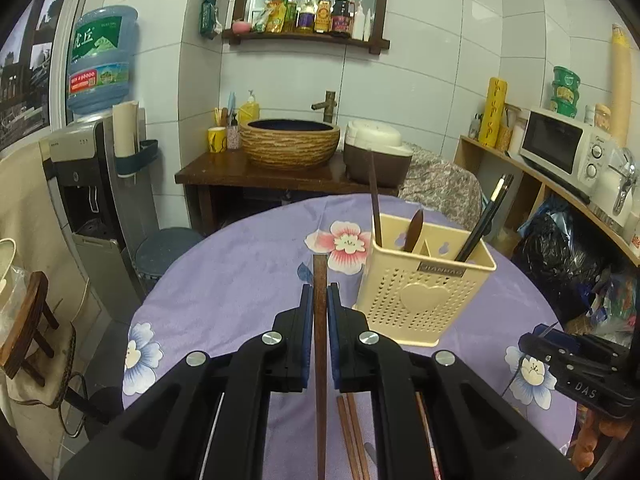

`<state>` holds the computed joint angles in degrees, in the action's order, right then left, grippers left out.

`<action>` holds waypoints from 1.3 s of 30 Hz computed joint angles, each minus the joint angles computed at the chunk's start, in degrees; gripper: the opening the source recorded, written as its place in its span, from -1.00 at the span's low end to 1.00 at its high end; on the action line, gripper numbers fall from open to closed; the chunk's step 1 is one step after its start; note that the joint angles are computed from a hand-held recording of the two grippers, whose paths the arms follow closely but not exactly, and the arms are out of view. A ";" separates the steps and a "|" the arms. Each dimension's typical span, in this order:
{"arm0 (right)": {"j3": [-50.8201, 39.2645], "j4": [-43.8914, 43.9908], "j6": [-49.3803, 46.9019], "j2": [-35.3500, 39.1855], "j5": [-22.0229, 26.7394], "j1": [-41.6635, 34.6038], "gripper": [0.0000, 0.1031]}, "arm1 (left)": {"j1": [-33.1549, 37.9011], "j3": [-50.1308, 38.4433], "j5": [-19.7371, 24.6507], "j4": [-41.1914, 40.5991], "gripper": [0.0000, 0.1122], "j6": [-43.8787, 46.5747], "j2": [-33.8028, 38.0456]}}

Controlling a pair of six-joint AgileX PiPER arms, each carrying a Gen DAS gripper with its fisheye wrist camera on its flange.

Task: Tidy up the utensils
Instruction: 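Carry the metal spoon with the right gripper while the left gripper carries the brown chopstick over the caddy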

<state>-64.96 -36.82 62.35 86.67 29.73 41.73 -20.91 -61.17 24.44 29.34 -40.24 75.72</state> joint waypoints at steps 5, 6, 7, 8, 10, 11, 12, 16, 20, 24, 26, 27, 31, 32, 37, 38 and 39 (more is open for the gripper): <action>0.25 -6.02 4.88 0.08 1.50 1.64 -0.26 | -0.93 1.06 -1.04 3.94 -0.85 -3.67 -0.71; 0.40 -5.61 4.67 0.07 1.22 1.58 -0.26 | -1.26 1.31 -1.09 5.29 -0.85 -4.87 -0.72; 0.64 -5.53 4.69 0.00 0.87 1.56 -0.26 | -1.26 1.29 -1.10 5.40 -0.85 -4.90 -0.74; 0.79 -5.69 4.72 -0.02 0.75 1.52 -0.26 | -1.30 1.25 -1.19 5.35 -0.85 -5.04 -0.69; 0.97 -7.19 5.91 0.00 1.16 2.01 -0.26 | -1.24 1.42 -1.33 5.03 -0.85 -4.57 -1.04; 1.12 -7.46 6.15 -0.05 0.97 2.12 -0.26 | -1.24 1.39 -1.35 5.20 -0.85 -4.59 -1.07; 1.15 -7.56 6.30 -0.06 0.88 2.28 -0.26 | -1.23 1.39 -1.37 5.20 -0.85 -4.58 -1.08; 0.56 -8.02 6.45 0.26 1.41 2.86 -0.26 | -1.45 1.30 -1.27 5.70 -0.85 -4.97 -1.34; -0.03 -7.19 5.04 0.45 1.47 2.86 -0.26 | -1.01 -0.32 -1.28 2.49 -0.85 -1.37 -0.98; -1.30 -3.78 1.15 0.50 0.65 2.19 -0.26 | -0.39 -3.70 -1.08 -3.57 -0.85 5.39 -0.07; -2.55 -2.64 -0.63 0.57 0.65 2.02 -0.26 | 0.17 -6.27 -0.63 -8.60 -0.85 10.66 0.42; -3.99 -1.60 -2.29 0.65 0.95 1.77 -0.26 | 0.97 -8.67 -0.07 -14.21 -0.85 16.17 0.88; -11.86 1.30 -7.87 1.37 2.52 0.78 -0.26 | 2.42 -21.00 4.44 -28.13 -0.85 28.95 4.80; -14.70 1.12 -8.70 1.90 3.53 0.72 -0.26 | 2.46 -24.88 5.90 -29.59 -0.85 30.19 6.34; -33.84 0.21 -13.60 8.08 10.28 0.01 -0.26 | 0.46 -44.71 11.86 -25.48 -0.85 26.30 15.38; -38.57 0.17 -14.60 10.24 12.13 -0.35 -0.26 | 0.12 -47.74 12.82 -24.78 -0.85 25.61 17.02; -41.66 -0.08 -14.92 11.76 13.38 -0.45 -0.26 | -0.37 -51.10 13.77 -23.14 -0.85 24.22 18.92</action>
